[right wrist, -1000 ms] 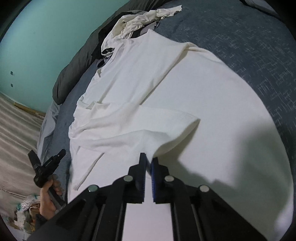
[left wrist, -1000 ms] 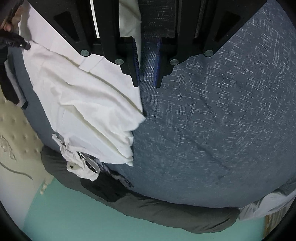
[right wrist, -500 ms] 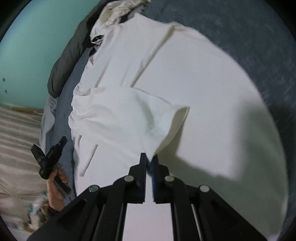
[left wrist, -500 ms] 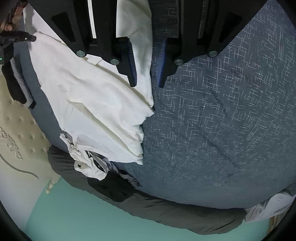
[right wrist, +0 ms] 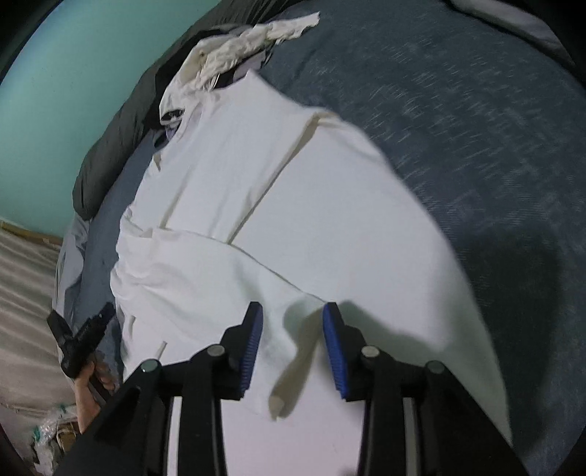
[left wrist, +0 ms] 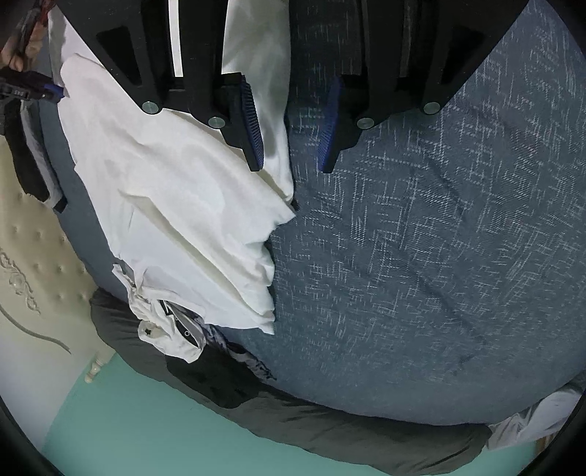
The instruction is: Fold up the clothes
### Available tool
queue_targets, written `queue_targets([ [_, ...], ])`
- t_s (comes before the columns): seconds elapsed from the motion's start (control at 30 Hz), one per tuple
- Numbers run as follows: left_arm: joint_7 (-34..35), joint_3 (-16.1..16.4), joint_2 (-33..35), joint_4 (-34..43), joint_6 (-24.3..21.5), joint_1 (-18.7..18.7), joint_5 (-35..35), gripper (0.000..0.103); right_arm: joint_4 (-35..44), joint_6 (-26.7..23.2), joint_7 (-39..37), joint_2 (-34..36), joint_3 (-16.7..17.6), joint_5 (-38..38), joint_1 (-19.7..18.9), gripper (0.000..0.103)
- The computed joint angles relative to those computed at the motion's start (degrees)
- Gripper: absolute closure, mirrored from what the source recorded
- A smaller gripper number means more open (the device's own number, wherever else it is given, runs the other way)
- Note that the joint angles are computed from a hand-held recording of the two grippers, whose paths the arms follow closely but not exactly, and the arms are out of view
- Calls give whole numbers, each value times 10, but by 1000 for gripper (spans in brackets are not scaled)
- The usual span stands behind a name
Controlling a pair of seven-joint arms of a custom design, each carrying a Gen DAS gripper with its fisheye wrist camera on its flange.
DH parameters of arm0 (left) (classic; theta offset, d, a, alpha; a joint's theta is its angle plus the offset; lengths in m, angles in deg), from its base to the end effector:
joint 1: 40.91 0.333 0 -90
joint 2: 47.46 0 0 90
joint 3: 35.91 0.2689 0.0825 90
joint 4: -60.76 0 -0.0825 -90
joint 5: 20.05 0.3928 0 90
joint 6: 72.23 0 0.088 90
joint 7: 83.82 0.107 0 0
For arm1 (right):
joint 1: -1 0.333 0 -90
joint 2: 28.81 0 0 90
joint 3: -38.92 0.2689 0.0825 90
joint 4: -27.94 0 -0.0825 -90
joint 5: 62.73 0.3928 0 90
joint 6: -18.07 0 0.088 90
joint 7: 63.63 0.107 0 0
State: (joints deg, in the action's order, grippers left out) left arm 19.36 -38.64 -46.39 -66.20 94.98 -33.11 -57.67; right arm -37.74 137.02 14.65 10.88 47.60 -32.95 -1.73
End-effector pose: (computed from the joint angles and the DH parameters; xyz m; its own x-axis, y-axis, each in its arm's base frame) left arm 0.5700 0.0887 0.3858 0.2972 -0.8838 0.3613 -0.6807 -0.4615 -0.5689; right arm 0.7448 0.0715 0.3922 0.1264 -0.8460 -0.5180 -0.9640 0.0184 -0.2653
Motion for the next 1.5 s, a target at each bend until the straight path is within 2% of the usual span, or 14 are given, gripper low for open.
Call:
queue_targets([
  [0.07,-2,1,9,9,-1,1,6,69,-1,6,-2,3,-4,-14,9,72],
  [0.13,2,0,17,18,-3,3,4,69,1,13,-1,7,-7,-26,15,91],
  [0.23,3,-1,29,30,-5,6,15,69,-5,27,3,5,-7,-27,12,98],
  [0.37,29,-8,40,45,-5,15,-13,69,-27,50,-7,-12,-4,-23,4,99],
  [0.47,81,-18,46,59,-14,26,-83,69,-33,53,-15,-19,-4,-23,3,100],
  [0.6,125,-22,53,71,-23,31,-137,69,-38,64,-18,-23,-3,-19,3,100],
  [0.8,152,-24,72,94,-35,35,-159,70,-31,56,-8,-15,-7,-23,3,100],
  [0.87,164,-26,79,102,-39,37,-161,76,-33,60,-5,-15,-7,-24,3,100],
  [0.9,172,-27,80,104,-43,40,-169,89,-32,61,-3,-14,-8,-25,3,100],
  [0.93,184,-30,79,104,-45,42,-179,94,-31,61,-1,-14,-8,-26,3,100],
  [1.0,195,-30,74,101,-49,43,-192,96,-29,63,1,-12,-8,-30,5,100],
  [1.17,217,-21,55,90,-80,53,-279,96,-26,69,8,-11,-9,-35,7,100],
  [1.4,182,-12,63,88,-75,43,-235,96,29,22,34,21,-17,-71,17,100],
  [1.5,162,-11,62,85,-62,37,-192,96,67,28,64,30,-34,-114,41,99],
])
